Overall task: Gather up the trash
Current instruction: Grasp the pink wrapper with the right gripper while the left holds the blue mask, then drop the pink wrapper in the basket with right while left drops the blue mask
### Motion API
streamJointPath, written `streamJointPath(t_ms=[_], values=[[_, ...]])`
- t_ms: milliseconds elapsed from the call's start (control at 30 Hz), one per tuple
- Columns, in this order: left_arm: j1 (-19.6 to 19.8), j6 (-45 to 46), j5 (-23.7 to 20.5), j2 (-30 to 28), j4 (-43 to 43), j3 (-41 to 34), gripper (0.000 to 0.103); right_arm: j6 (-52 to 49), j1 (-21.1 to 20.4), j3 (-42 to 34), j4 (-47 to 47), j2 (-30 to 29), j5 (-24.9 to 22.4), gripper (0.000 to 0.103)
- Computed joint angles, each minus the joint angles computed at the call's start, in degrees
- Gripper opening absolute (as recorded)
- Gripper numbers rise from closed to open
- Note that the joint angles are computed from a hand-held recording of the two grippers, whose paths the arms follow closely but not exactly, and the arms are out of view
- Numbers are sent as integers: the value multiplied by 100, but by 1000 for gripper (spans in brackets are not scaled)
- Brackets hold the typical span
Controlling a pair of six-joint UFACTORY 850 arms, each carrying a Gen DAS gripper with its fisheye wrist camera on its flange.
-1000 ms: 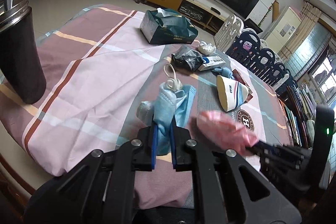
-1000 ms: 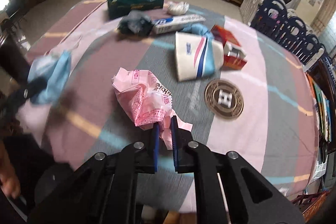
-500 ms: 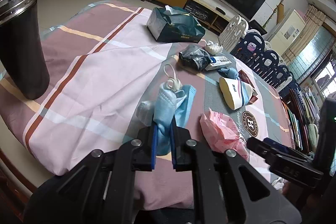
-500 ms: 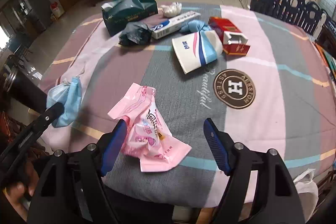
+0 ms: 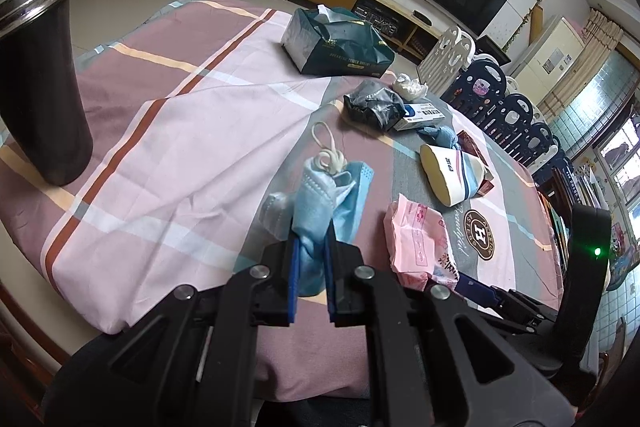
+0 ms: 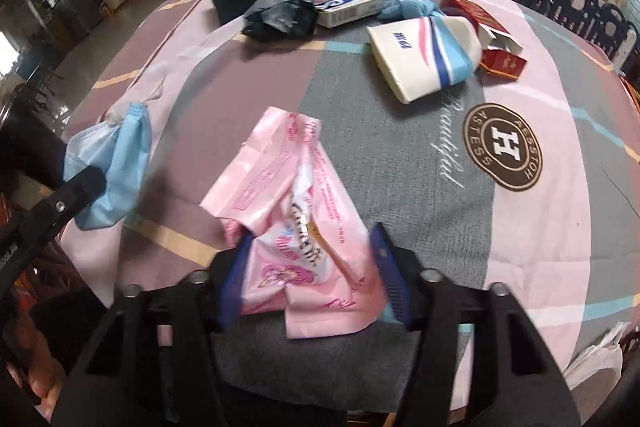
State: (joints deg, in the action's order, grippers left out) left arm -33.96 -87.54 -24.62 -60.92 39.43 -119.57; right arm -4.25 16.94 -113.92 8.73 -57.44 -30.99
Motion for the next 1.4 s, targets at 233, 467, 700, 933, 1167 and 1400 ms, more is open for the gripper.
streamJointPath(t_ms=[233, 467, 700, 933, 1167, 1400], values=[[-7, -28, -82, -26, 52, -46, 12, 436, 146, 351, -653, 202, 311, 29], [-13, -53, -95, -29, 94, -45, 12, 1371, 15, 734, -1214, 573, 659, 24], [-19, 44, -131, -64, 42, -108, 12, 2688, -51, 1232, -2381, 944, 868, 24], [-42, 106, -256, -119, 96, -213, 12, 3887, -51, 1514, -3436, 1052, 763, 24], [-56, 202, -332, -172, 107, -310, 12, 3843, -31, 1496, -3383, 1009, 726, 24], [-74, 228, -393, -200, 171, -365, 12, 3858, -4, 1484, -3389, 968, 713, 24]])
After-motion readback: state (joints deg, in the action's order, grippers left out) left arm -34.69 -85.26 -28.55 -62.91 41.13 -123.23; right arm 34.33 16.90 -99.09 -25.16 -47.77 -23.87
